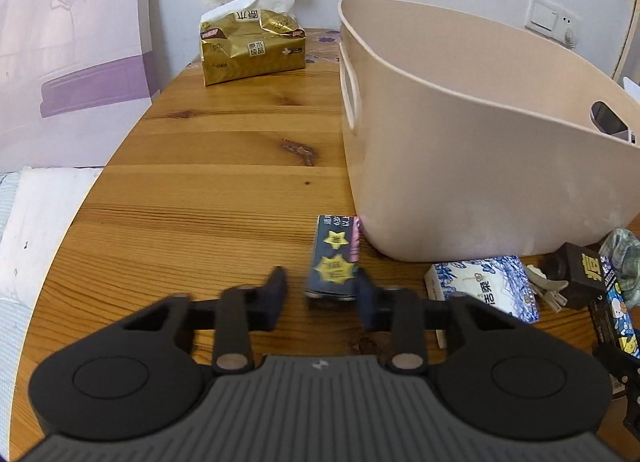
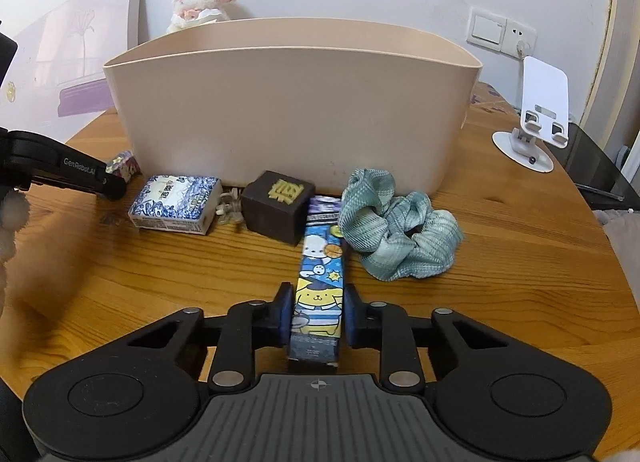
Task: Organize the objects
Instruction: 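Carry both boxes over the beige bin and open both tools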
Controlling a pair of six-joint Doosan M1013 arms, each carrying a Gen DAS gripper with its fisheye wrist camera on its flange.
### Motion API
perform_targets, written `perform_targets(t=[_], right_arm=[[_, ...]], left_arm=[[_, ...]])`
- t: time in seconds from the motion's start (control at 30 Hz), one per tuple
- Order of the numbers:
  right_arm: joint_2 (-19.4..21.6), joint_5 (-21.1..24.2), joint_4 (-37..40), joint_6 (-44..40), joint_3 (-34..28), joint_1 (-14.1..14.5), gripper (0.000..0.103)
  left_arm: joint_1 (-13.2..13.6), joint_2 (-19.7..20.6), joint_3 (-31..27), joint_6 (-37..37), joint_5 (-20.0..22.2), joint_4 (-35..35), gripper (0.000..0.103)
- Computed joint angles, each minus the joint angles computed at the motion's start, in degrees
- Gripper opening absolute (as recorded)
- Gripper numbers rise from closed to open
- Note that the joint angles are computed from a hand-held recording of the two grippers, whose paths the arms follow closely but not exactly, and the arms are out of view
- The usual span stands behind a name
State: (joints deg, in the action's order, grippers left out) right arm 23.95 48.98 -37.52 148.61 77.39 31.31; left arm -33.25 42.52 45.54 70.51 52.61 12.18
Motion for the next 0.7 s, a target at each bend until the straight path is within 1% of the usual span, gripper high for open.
perform_targets(t=[0.03, 0.17, 0.27, 0.5, 0.7], right_arm=[[-0.22, -0.22, 0.35, -0.19, 0.23, -0.13, 0.021], [-1.35, -2.31, 1.95, -0.06, 1.56, -0.70, 0.021], [-2.23, -3.44, 0.95, 0.94, 2.48, -0.57, 0.021], [-4.03, -4.91, -2.38, 3.07, 3.62, 0.01, 0.021], [-5.46, -6.00, -6.21, 5.82, 4.36, 0.56, 0.021]], left_arm=[[0.06, -0.01, -0.07, 0.29, 0.18, -0.39, 0.026], [-0.01, -0.63, 0.95, 0.35, 0.06, -0.23, 0.026], [0.02, -1.55, 2.41, 0.76, -0.25, -0.98, 0.026], [0.41, -4.88, 7.24, 1.85, -3.13, -4.63, 0.026], [0.43, -8.17, 11.20, 2.54, -7.65, -5.29, 0.026]])
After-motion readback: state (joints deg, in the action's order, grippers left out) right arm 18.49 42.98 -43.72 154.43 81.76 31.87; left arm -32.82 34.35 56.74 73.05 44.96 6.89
